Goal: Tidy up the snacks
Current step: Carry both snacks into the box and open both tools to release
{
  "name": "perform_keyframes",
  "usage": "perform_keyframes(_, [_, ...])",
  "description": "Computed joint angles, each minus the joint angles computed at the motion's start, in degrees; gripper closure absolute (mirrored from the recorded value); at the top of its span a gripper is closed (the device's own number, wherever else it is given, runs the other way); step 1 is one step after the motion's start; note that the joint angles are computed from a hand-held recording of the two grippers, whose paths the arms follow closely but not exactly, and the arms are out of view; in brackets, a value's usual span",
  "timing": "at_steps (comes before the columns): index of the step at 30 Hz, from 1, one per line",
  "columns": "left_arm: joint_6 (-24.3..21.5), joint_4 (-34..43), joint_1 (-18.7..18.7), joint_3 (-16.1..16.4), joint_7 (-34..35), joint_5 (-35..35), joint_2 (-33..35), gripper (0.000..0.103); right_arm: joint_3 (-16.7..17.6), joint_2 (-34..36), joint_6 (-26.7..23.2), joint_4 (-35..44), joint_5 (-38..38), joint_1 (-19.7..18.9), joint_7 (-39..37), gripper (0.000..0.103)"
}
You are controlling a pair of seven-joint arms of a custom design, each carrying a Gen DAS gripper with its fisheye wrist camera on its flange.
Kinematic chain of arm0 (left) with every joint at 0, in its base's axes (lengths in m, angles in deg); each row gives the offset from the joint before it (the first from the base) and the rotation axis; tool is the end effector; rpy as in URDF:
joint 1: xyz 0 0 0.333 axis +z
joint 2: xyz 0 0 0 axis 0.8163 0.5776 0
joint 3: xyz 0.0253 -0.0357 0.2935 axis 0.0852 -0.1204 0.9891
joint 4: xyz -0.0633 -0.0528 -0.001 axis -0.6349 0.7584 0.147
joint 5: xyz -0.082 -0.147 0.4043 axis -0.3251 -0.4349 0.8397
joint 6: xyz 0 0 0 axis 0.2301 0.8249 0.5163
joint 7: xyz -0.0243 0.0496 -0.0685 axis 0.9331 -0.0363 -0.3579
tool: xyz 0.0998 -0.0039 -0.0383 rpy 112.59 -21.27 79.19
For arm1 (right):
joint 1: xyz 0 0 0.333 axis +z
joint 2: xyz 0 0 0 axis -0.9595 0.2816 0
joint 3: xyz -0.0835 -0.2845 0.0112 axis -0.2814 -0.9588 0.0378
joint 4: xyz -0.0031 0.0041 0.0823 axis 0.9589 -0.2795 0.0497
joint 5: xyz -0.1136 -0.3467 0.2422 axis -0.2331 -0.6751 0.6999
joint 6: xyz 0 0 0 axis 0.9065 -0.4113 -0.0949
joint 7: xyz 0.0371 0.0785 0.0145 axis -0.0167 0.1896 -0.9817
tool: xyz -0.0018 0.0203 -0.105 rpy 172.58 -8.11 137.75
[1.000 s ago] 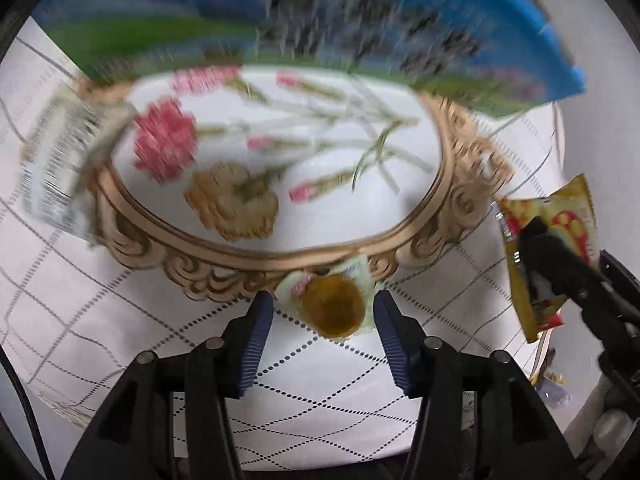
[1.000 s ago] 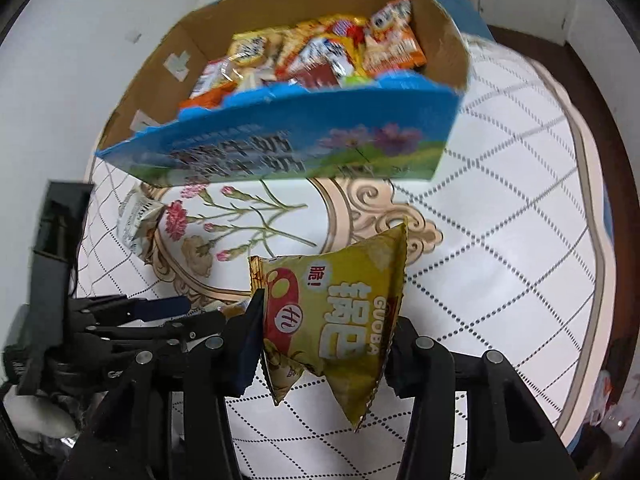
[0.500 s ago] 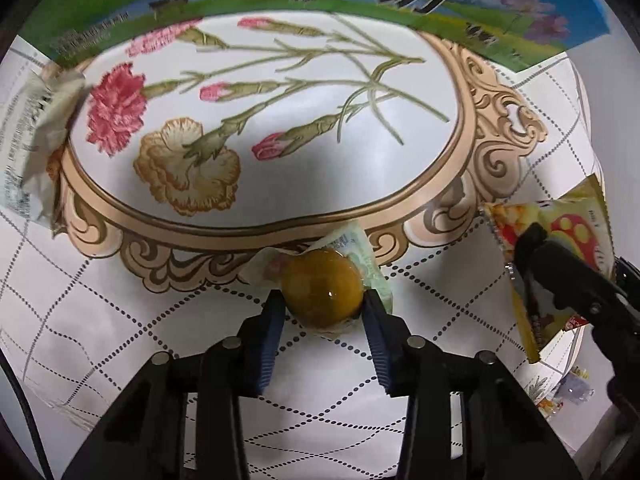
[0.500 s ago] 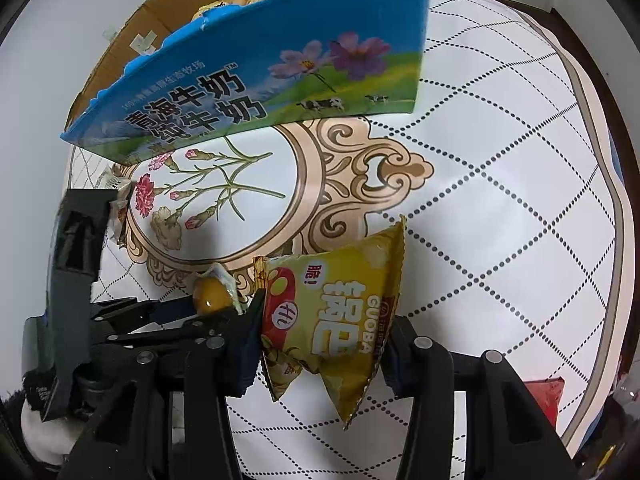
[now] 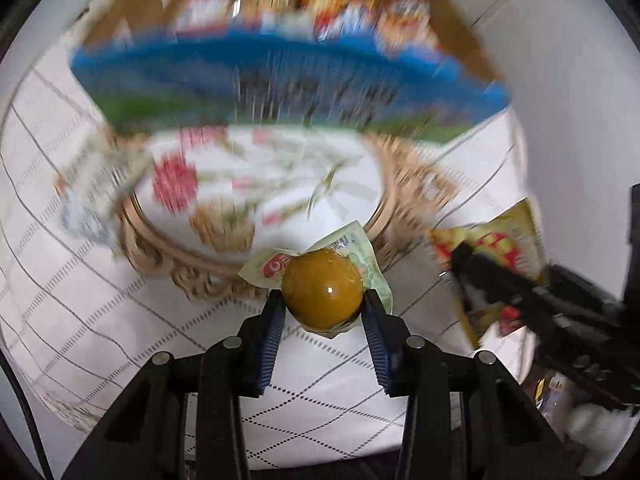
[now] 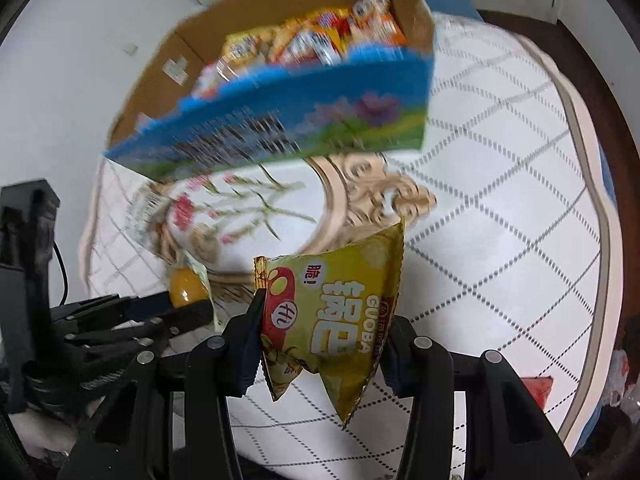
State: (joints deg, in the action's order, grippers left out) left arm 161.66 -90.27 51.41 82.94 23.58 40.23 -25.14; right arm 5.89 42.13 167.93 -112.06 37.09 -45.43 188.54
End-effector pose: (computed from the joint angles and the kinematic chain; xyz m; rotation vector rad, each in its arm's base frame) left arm 0.5200 -0.0745 0.5105 1.8404 -2.3574 0.3385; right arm 0.3198 0.2478 0.4744 -1.8183 1.9536 0.2261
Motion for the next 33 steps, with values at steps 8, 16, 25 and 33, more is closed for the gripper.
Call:
perform_keyframes(8, [3.45, 12.74, 0.86, -0.22, 0.99, -2.93, 6.74, 0.066, -0.80, 4.20, 3.84, 9.37, -3.18, -3.85, -3.51, 0.052])
perform_keyframes(16, [3.86, 28.58, 3.54, -2.46, -2.57, 6.29, 21.63, 0.066, -0.22, 17.82, 6.09, 21.53, -9.90, -9.22, -5.04, 0.052])
perform_keyframes(25, [-1.94, 43.80, 4.50, -4.54, -8.50, 14.19, 37.26, 0.065, -2.97, 35.92, 3.15, 34.52, -9.79, -10.63, -5.86, 0.027])
perform_keyframes(33, [0.25, 44.06, 4.54, -5.74, -9.43, 15.92, 39.00, 0.017, -2.74, 40.52, 0.49, 37.40, -14.96, -10.54, -3.85, 0.006])
